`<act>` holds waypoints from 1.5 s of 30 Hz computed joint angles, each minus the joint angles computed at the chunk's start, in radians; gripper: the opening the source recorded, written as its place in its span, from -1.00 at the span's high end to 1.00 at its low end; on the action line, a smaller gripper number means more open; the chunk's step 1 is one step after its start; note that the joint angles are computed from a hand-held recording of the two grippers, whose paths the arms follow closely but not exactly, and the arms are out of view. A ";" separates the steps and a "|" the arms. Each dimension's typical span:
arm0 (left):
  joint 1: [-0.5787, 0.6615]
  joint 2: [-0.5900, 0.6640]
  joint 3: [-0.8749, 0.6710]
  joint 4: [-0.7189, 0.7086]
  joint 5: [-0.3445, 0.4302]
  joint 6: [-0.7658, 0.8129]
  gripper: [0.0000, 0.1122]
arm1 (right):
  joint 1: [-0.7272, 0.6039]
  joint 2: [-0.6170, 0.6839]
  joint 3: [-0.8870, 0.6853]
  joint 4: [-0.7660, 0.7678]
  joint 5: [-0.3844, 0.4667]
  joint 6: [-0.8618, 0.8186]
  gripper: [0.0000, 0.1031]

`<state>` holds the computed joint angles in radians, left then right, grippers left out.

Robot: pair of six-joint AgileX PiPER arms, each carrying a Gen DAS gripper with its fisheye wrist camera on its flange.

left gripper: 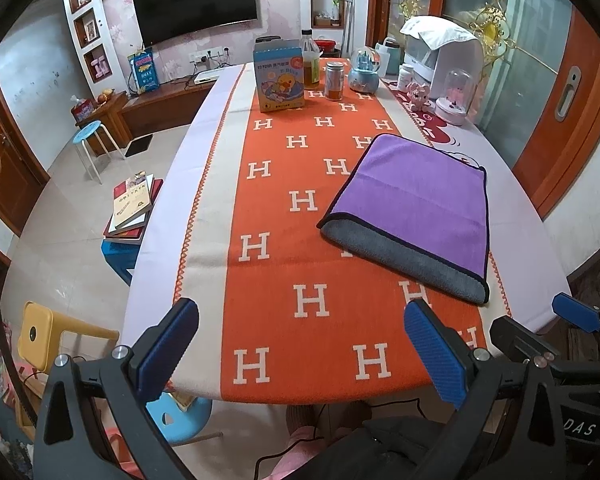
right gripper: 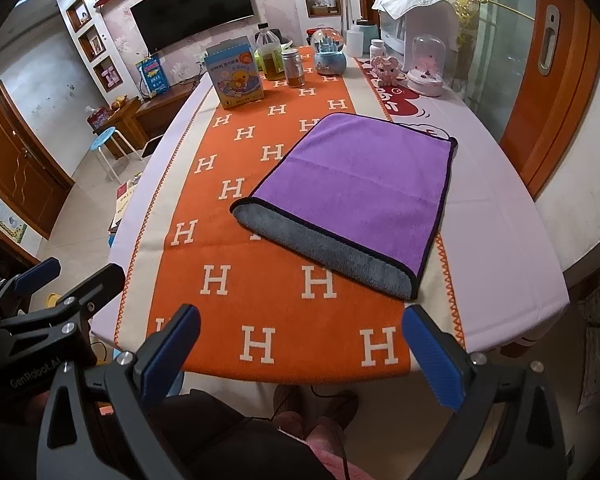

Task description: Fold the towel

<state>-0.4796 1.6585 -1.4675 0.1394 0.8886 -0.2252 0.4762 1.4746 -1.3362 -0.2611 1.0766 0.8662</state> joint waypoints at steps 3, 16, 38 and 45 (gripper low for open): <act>0.004 -0.004 0.006 -0.005 0.000 0.009 -0.82 | 0.015 0.001 -0.003 -0.008 0.008 0.018 -0.96; 0.052 0.000 0.011 -0.075 -0.014 0.118 -0.82 | 0.055 0.009 -0.010 -0.042 0.022 0.091 -0.96; 0.155 0.082 -0.056 -0.291 -0.010 0.505 -0.82 | 0.193 0.070 -0.069 -0.194 0.102 0.406 -0.95; 0.145 0.139 -0.119 -0.330 0.025 0.573 -0.82 | 0.197 0.046 -0.024 -0.232 0.110 0.485 -0.93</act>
<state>-0.3345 1.7976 -1.5870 -0.1911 0.9134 0.3476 0.6729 1.5208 -1.3597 -0.4927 1.1861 1.3507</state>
